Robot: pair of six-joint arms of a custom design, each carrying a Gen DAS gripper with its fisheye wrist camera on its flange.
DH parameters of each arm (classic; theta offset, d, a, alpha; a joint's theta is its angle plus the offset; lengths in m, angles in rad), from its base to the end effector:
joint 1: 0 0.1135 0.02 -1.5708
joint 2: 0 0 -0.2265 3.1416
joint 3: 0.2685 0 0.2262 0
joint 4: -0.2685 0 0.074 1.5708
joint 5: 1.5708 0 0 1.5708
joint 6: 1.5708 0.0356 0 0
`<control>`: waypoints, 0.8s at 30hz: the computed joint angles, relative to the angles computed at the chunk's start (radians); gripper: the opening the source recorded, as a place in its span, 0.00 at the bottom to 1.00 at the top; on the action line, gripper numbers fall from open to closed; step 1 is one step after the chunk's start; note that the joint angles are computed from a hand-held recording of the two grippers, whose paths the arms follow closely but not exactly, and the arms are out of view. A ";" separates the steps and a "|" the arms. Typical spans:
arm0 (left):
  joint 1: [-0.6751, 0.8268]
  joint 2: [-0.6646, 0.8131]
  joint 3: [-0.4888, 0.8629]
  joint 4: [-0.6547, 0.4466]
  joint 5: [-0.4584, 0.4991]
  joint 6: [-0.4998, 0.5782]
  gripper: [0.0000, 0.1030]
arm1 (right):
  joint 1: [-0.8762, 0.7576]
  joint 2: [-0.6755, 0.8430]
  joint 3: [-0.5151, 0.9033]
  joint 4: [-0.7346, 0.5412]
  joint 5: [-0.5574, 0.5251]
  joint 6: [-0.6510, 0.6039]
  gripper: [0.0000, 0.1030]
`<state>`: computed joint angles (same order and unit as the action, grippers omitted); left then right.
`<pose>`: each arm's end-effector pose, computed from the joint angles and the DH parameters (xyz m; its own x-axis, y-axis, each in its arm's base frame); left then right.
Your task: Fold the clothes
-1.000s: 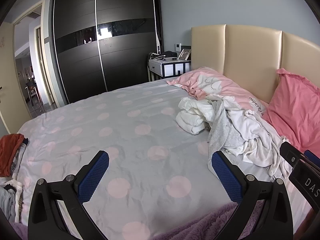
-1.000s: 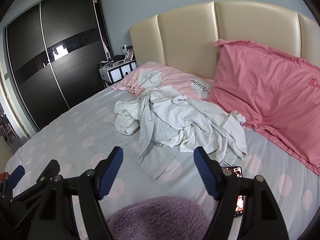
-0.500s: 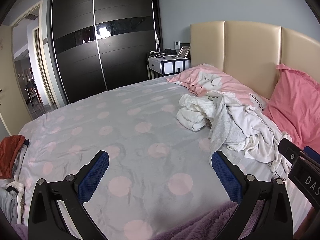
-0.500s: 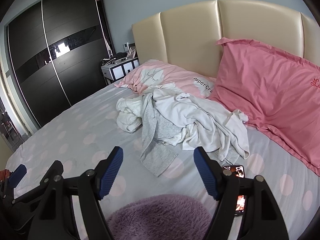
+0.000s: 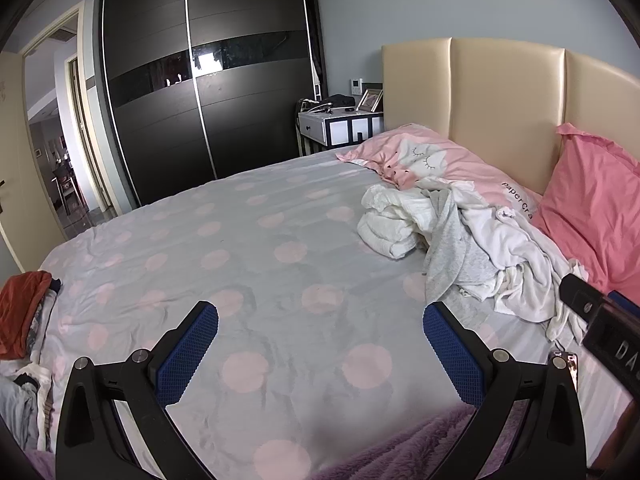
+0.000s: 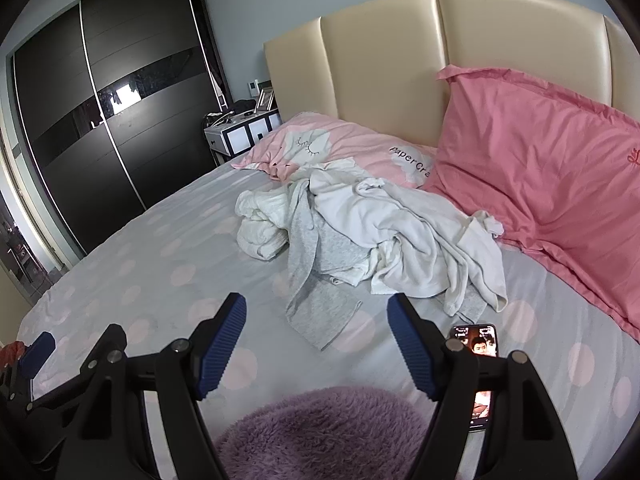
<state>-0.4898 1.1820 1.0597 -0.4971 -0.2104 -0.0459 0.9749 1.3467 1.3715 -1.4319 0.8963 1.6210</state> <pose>0.2210 -0.1094 0.2929 -0.5260 0.2296 -0.8189 0.2862 0.9545 0.0838 0.1363 0.1515 0.3048 -0.4171 0.4963 -0.7614 0.5754 0.7927 0.2014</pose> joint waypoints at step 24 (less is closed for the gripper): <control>0.507 0.449 0.200 0.258 0.266 0.285 1.00 | -1.190 0.081 -0.069 0.642 -0.678 -1.318 0.69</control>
